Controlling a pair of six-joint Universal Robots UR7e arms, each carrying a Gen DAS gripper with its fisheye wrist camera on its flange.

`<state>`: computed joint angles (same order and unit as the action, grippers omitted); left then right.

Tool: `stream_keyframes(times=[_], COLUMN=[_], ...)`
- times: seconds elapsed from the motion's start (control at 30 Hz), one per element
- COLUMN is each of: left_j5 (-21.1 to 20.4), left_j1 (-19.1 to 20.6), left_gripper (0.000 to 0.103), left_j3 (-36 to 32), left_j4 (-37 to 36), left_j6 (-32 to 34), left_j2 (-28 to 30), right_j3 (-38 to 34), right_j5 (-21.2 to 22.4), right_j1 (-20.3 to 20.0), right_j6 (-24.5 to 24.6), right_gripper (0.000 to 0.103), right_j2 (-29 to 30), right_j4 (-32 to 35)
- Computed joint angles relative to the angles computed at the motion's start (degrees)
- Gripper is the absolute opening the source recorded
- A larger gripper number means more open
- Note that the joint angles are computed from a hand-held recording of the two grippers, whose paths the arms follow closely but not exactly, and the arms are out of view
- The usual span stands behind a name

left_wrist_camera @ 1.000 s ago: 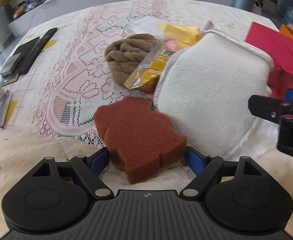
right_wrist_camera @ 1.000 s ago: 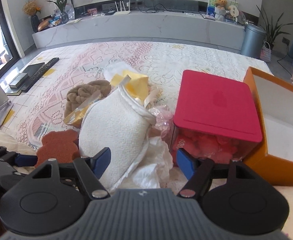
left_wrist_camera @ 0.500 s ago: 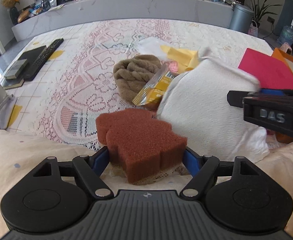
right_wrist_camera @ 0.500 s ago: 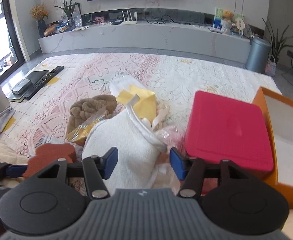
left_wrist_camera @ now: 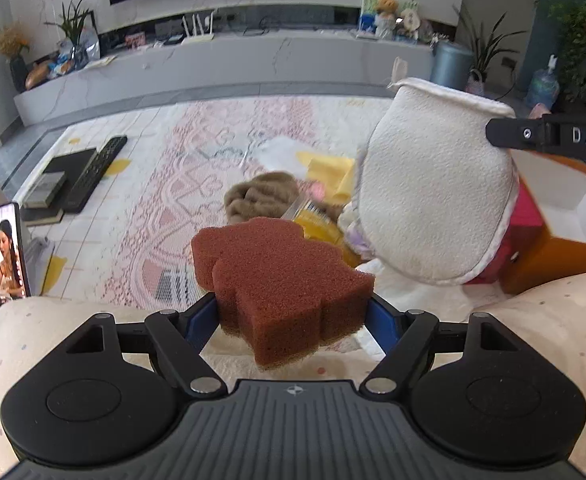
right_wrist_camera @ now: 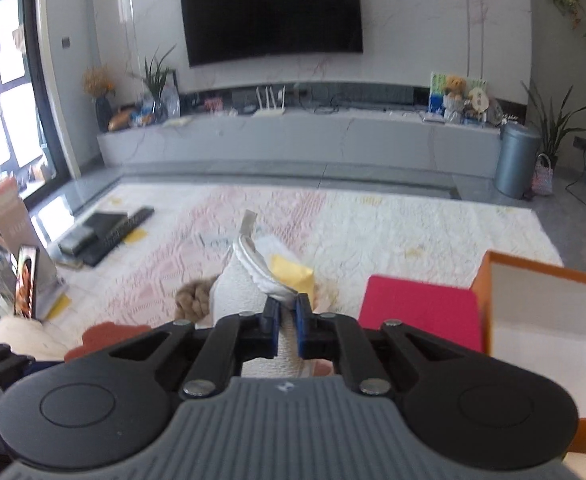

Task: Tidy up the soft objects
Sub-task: 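Carry the sponge and mitt into the orange box and open both tools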

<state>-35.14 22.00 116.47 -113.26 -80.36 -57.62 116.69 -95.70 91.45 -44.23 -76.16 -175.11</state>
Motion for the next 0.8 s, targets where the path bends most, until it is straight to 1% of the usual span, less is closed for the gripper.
stream_keyframes(times=[0.1,0.23,0.3,0.37,0.47,0.53,0.6,0.67,0.77,0.8], left_j5=[1.27,2.72,3.34,3.34,3.08,1.55,-1.78,-5.34,-9.00,-9.98], left_j1=[-1.58,-2.49,-2.52,-2.18,-1.46,-0.58,0.88,2.72,5.21,6.09], left_gripper=[0.089,0.089,0.089,0.089,0.089,0.089,0.089,0.089,0.089,0.089], left_j3=[0.06,-0.60,-1.50,-2.38,-4.98,-7.35,-10.47,-14.09,-20.04,-22.06], left_j4=[-3.04,-11.05,-16.84,-24.44,-36.70,-44.28,-50.00,-52.86,-54.09,-53.74], left_j6=[2.96,11.06,17.34,24.74,38.30,47.55,55.71,61.41,68.87,70.18], left_j2=[-0.05,1.41,3.04,4.92,9.11,12.11,14.97,17.58,21.79,23.14], right_j3=[0.47,0.65,0.59,0.24,-1.02,-2.15,-3.31,-4.70,-6.94,-7.83], right_j5=[0.78,1.06,0.69,0.14,-1.46,-2.50,-4.04,-5.25,-6.75,-7.31], right_j1=[0.01,-0.40,-0.76,-1.30,-2.19,-3.07,-3.83,-4.53,-5.36,-5.57], right_j6=[0.54,0.62,0.19,-0.16,0.18,0.78,0.96,0.90,1.15,1.30], right_gripper=[0.006,0.006,0.006,0.006,0.006,0.006,0.006,0.006,0.006,0.006], right_j2=[-2.60,-5.52,-6.60,-7.51,-7.90,-8.03,-7.62,-6.72,-4.96,-4.11], right_j4=[-1.40,-3.49,-4.85,-6.06,-7.65,-8.31,-9.96,-11.73,-14.16,-14.88])
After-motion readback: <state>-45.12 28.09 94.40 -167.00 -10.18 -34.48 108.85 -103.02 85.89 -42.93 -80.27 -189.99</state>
